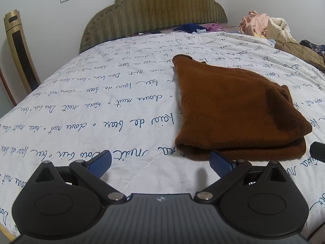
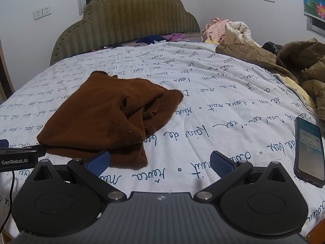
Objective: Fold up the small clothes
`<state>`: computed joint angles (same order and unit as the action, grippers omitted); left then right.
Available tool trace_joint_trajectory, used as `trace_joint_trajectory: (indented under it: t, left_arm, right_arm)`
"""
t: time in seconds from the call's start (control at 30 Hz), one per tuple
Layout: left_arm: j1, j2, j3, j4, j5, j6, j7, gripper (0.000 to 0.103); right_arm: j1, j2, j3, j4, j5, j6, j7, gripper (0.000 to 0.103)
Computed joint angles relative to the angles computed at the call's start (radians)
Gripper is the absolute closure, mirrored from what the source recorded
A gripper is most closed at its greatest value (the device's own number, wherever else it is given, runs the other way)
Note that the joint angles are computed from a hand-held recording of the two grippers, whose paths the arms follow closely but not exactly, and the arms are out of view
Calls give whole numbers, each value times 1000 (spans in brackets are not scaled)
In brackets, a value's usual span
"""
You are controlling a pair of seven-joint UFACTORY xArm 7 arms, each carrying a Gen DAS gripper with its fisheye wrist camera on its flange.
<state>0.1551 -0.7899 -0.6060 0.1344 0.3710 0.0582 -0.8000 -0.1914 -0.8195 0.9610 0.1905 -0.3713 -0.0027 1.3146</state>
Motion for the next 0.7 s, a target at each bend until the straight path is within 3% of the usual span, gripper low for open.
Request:
trace_joint_trajectory:
  t: [0.7]
  left_arm:
    - [13,24,-1,11,15,5,-9,0]
  right_arm:
    - [-5,-1,2,-38,55,-108,-33,0]
